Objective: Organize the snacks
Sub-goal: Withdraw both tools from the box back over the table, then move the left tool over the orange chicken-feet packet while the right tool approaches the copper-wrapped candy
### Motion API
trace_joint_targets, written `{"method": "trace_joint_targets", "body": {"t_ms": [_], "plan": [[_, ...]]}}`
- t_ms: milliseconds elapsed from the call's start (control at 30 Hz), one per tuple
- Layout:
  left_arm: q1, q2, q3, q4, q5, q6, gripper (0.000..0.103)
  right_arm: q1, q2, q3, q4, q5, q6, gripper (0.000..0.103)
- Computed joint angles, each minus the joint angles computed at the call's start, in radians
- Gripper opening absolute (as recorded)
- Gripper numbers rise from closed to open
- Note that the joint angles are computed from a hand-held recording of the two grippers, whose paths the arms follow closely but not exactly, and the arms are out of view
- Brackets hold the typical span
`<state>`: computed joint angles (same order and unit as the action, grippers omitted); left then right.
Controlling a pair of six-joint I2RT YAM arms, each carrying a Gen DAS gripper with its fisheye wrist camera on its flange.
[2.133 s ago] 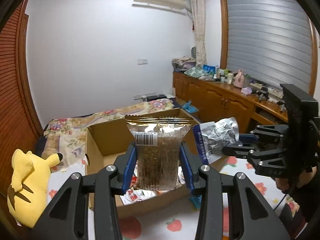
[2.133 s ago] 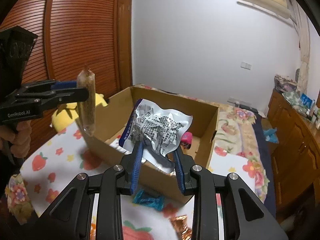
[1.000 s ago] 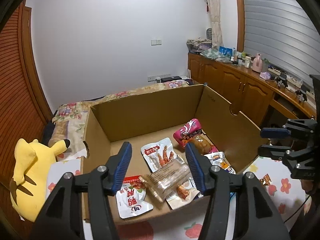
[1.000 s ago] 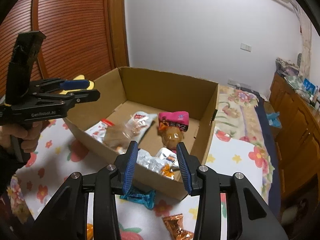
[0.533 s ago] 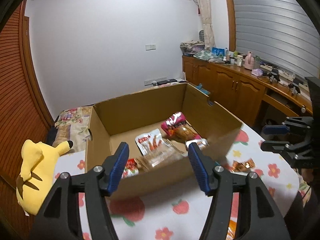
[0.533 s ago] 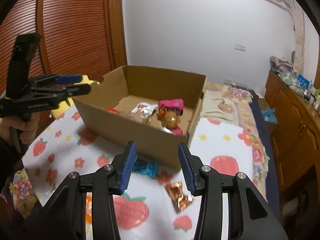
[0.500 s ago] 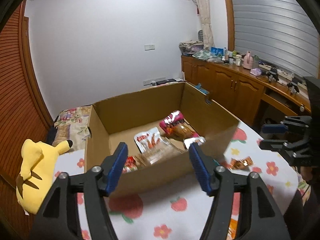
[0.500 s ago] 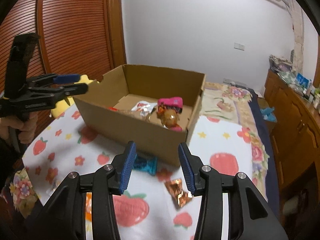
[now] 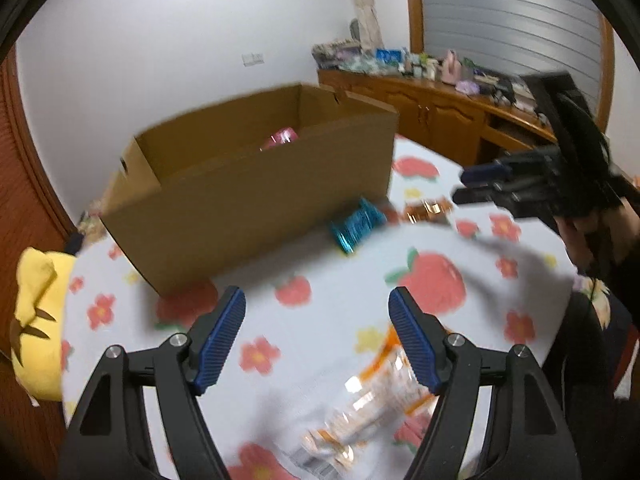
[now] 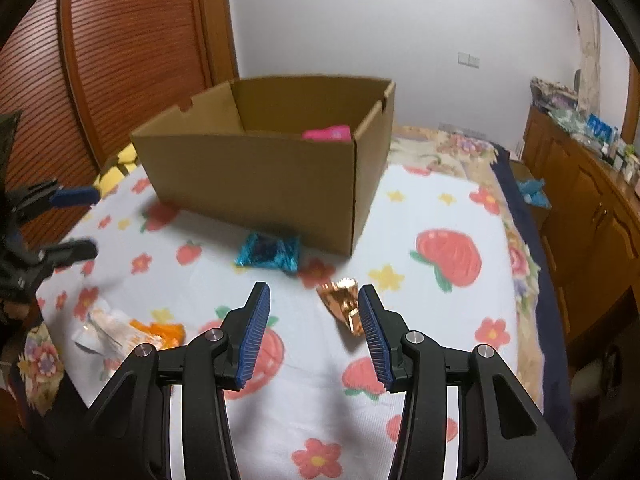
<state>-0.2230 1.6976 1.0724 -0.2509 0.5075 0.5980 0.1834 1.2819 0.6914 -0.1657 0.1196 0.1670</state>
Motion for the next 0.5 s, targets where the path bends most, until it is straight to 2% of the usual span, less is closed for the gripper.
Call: {"method": "trace_joint_targets", "body": {"t_ms": [300,500], "plan": [[-0.017,0.01,-0.093,-0.022,0.013,0.071,0.075,-0.045,0.102,-0.019,0.058,-0.031,-0.025,0.047],[-0.031,0.007,-0.105,-0.074,0.02,0.12,0.075,-0.057,0.126,-0.015,0.059,-0.03,-0.041,0.047]]}}
